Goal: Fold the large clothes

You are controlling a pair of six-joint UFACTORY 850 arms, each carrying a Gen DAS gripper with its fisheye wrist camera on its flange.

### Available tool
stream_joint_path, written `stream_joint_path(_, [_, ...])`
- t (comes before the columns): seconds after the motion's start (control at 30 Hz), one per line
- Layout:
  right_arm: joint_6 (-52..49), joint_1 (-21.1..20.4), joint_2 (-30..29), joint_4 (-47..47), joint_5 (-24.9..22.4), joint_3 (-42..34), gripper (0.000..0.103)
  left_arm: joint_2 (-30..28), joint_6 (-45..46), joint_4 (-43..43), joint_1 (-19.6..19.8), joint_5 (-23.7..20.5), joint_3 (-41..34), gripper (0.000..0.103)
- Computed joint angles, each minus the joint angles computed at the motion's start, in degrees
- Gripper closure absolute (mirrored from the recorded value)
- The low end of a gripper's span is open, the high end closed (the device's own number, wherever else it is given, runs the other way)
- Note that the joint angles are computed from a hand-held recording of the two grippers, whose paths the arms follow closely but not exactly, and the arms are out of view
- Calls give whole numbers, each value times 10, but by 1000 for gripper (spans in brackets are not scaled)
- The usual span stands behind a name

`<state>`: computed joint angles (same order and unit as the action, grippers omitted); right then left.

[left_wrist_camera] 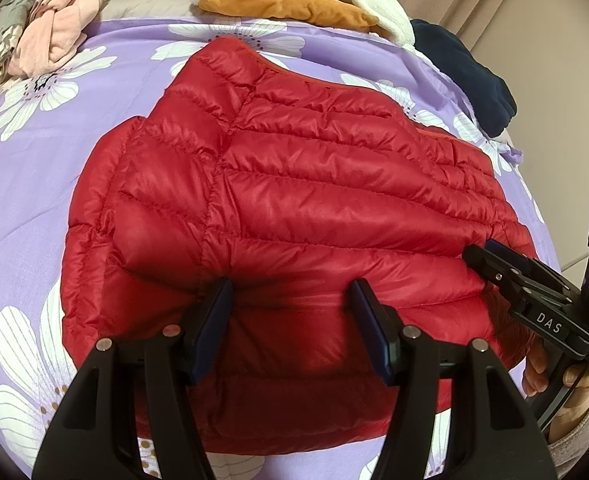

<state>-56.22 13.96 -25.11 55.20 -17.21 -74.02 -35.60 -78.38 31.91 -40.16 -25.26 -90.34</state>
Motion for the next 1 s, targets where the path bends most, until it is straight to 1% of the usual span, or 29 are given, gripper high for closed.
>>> stream_joint_path(0.17, [-22, -9, 6, 36, -18, 4, 42, 12, -12, -2, 1, 5, 16, 42])
stream_joint_path(0.23, [-51, -15, 18, 71, -20, 15, 42, 16, -13, -5, 2, 5, 21, 42])
stream_joint_path(0.4, [-117, -28, 43, 148, 5, 39, 42, 20, -13, -13, 4, 10, 26, 42])
stream_joint_path(0.5, [-116, -41, 46, 164, 13, 40, 42, 18, -11, -15, 3, 6, 23, 42])
stream_joint_path(0.63, [0, -59, 34, 89, 19, 33, 42, 18, -7, -19, 4, 7, 23, 42])
stream_joint_path(0.8, [52, -67, 20, 53, 3, 28, 42, 17, -6, -20, 5, 7, 22, 41])
stream_joint_path(0.93, [91, -59, 18, 8, 17, 30, 42, 16, -3, -21, 6, 8, 22, 41])
stream_joint_path(1.0, [94, -58, 17, 4, 19, 30, 42, 16, -2, -22, 6, 9, 22, 41])
